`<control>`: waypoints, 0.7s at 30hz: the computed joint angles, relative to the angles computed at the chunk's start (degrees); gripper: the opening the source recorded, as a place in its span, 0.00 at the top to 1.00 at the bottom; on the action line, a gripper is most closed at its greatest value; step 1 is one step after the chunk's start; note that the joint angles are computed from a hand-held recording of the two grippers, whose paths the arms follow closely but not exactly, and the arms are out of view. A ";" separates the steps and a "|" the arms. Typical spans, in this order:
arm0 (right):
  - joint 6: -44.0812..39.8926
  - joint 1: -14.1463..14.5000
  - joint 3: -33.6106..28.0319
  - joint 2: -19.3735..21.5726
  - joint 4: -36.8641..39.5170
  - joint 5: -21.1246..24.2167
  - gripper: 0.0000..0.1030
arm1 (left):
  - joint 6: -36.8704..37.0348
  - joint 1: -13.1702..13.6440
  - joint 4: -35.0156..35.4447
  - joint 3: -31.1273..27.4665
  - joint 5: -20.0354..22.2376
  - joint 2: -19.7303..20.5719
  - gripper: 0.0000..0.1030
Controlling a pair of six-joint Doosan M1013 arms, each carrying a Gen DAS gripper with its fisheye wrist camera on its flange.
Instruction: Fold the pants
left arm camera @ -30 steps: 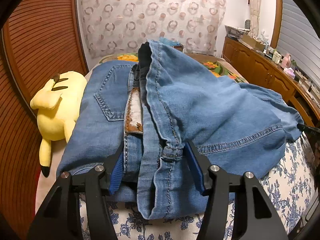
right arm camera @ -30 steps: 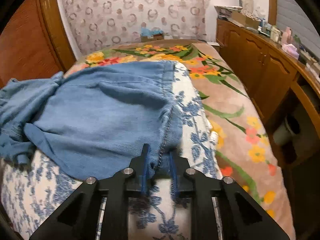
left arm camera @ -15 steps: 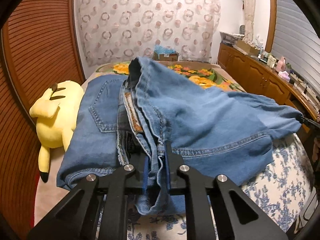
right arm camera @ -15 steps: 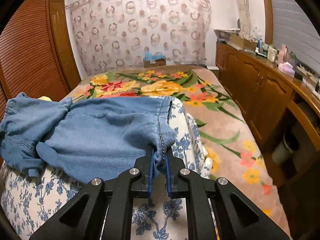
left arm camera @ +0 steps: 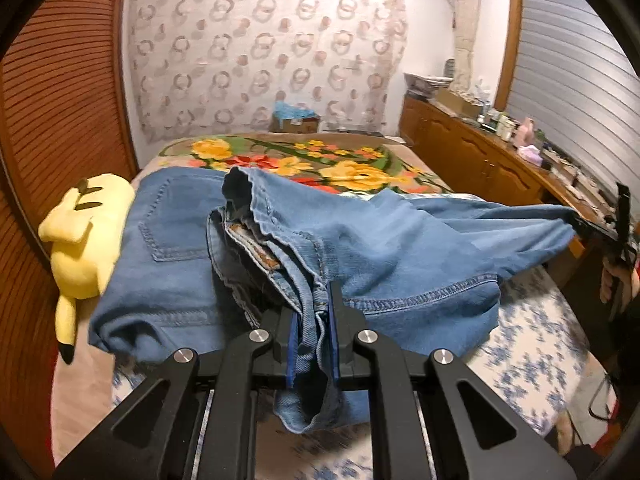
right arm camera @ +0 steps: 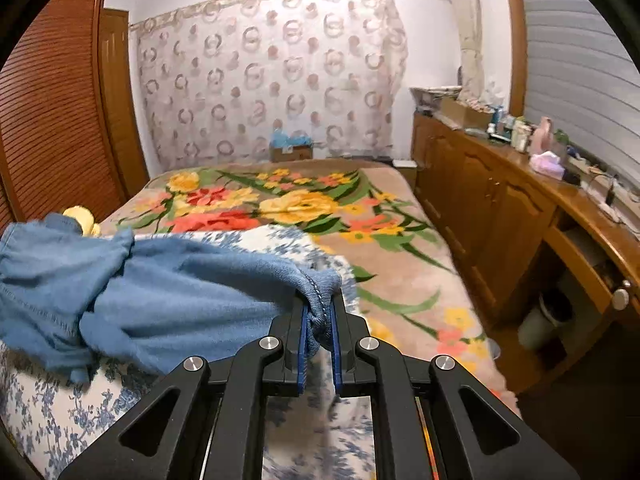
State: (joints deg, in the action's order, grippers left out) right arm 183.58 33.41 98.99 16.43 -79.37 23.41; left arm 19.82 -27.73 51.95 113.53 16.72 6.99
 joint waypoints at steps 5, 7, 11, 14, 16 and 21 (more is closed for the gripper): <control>6.99 1.99 2.65 -2.22 -5.88 4.27 0.92 | 6.38 -1.27 -8.03 1.18 -0.93 -0.94 0.87; 7.16 2.39 3.11 -2.43 -5.67 4.38 0.92 | 7.64 -1.81 -9.66 1.36 0.24 -0.50 0.87; 5.45 3.03 2.32 -1.21 -3.19 4.16 0.92 | 12.79 -1.62 -15.66 1.35 2.35 0.79 0.85; 5.90 3.41 1.78 -0.69 -2.25 3.10 0.92 | 12.52 -1.32 -15.50 1.44 3.30 0.87 0.70; 5.79 3.75 1.37 -0.46 -2.15 2.80 0.92 | 9.30 -1.37 -12.18 1.50 4.45 0.64 0.55; 3.96 3.90 0.00 -0.26 -1.37 0.38 0.91 | 3.21 -0.62 -5.39 1.63 4.93 -0.13 0.51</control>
